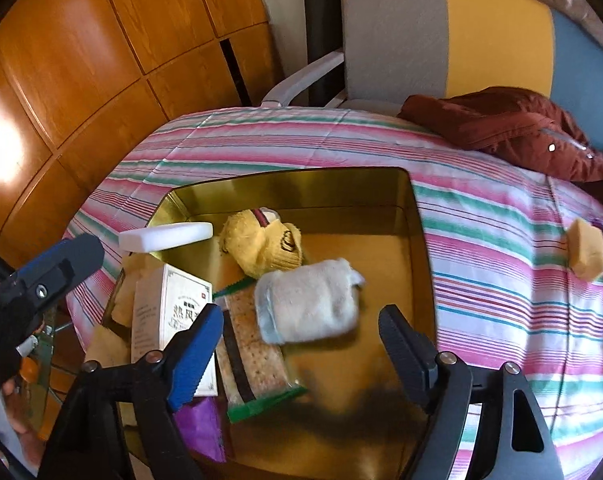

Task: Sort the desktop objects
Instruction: 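Open both grippers to drop the plush toy and towel into the tray, then withdraw both grippers from the tray toward the remaining items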

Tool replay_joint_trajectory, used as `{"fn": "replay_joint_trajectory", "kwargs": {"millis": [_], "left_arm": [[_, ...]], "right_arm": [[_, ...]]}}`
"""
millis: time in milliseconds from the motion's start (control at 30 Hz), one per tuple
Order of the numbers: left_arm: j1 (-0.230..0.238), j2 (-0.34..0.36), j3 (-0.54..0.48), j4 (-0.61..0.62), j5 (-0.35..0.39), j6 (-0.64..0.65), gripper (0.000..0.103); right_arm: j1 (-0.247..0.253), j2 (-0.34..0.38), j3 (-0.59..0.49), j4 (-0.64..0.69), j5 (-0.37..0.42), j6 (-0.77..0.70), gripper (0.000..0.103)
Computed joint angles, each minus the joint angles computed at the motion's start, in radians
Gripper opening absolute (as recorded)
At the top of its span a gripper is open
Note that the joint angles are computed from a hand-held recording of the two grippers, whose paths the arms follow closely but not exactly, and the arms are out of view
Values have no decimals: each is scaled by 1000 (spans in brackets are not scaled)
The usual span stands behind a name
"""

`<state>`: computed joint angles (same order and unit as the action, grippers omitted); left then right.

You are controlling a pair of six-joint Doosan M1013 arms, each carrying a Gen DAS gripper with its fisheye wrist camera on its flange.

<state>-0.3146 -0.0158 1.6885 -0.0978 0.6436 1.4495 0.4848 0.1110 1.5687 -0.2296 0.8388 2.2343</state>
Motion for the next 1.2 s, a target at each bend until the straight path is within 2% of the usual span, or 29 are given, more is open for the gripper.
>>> {"fn": "replay_joint_trajectory", "kwargs": {"millis": [433,1200], "left_arm": [[-43,-46,49,64,-10,-16,63],[-120,-66,76,59,15,51,63]], "right_arm": [[59,-47,46,-182,31,107,85],[76,-138,148,-328,110,248,90]]}}
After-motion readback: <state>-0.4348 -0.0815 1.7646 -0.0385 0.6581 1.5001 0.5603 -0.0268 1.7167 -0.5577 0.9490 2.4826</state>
